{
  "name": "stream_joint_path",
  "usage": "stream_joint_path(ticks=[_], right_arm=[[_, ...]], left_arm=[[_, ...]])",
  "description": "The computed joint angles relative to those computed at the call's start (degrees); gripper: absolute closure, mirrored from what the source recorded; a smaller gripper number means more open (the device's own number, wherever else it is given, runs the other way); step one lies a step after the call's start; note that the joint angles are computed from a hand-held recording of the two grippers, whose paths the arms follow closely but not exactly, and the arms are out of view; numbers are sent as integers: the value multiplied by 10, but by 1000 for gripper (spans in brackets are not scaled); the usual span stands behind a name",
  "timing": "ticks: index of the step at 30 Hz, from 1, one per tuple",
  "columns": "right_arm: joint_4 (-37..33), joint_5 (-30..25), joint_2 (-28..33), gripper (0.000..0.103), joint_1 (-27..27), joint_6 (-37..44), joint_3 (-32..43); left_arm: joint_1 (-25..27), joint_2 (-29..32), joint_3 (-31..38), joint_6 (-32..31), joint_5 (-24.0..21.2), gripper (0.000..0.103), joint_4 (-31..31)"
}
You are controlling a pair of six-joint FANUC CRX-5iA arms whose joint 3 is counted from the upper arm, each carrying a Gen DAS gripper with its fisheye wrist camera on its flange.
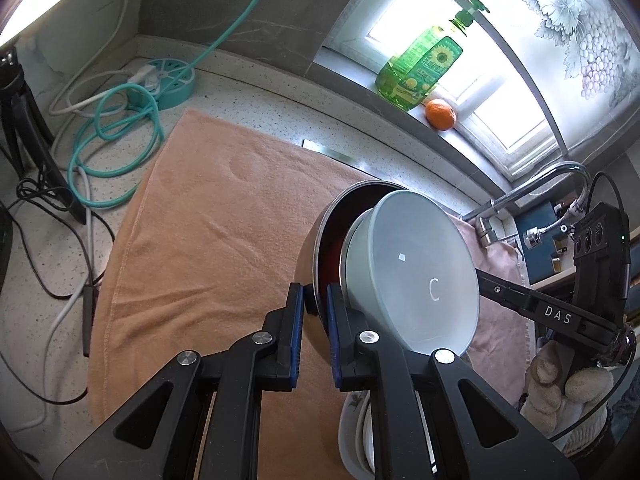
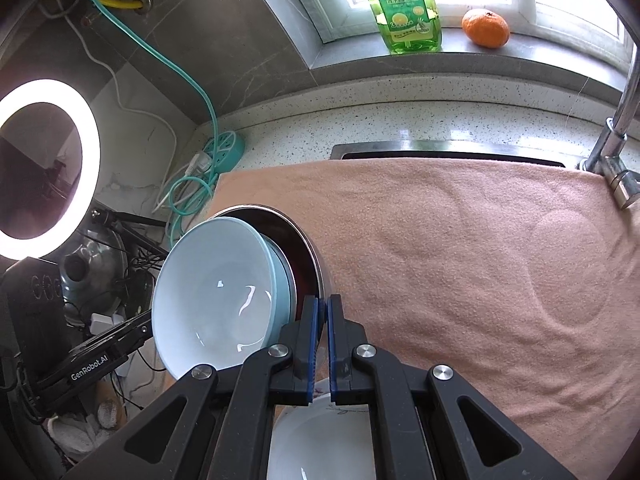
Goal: Organize plates and bowls
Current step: 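Lift the nested bowl stack with the right gripper toward the floral plates, then lower the bowl stack onto the floral plate stack with the right gripper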
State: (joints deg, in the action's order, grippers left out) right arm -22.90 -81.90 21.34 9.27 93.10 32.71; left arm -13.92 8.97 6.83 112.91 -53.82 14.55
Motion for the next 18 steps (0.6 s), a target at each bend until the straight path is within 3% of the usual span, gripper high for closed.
stream_joint_path(ticks=[18], right_arm=[[-20, -13, -58, 98, -42, 35, -37]], left_arm=[[-57, -17, 23, 59, -13, 93, -47]])
